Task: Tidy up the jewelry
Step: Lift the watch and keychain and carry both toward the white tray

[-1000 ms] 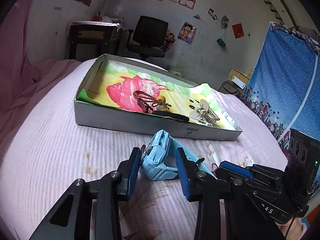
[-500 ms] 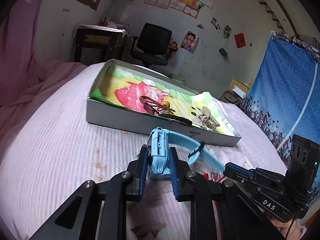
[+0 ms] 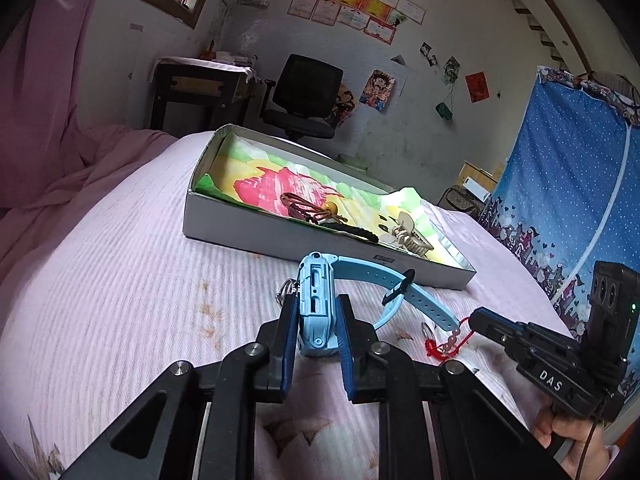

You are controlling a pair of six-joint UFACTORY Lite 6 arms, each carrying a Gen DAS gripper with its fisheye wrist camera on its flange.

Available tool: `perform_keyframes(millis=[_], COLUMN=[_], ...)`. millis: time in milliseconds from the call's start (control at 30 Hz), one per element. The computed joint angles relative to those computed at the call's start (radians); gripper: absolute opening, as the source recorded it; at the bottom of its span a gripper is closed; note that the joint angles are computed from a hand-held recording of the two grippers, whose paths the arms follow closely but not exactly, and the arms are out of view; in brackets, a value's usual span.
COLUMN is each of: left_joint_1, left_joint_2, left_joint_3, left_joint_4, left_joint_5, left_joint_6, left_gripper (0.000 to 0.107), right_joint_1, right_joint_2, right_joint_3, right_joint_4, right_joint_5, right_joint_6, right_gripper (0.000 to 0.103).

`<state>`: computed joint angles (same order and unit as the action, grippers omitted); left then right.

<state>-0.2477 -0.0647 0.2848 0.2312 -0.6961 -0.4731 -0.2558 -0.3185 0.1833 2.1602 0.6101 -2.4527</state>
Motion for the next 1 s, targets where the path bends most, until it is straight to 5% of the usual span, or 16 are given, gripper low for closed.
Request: perform_keyframes(millis=[667,1000], left_joint_1=[-0.071,-0.113], left_joint_2=[-0.099,-0.111], left_joint_3=[-0.073,-0.089], left_joint_4=[-0.070,-0.120], left_joint_5=[0.020,0.017], left_joint_6=[0.075,0.120], left_gripper=[0.018,0.018], right_joint_1=[-0.151,-0.337], right_joint_2=[-0.230,-0.238], right_joint_3=[-0.078,-0.018], right_joint_4=[-0.239,-0.403], right_joint_5=[-0.064,0.057], right_joint_6=[0.178,0.301], right_gripper=[0.004,0.004])
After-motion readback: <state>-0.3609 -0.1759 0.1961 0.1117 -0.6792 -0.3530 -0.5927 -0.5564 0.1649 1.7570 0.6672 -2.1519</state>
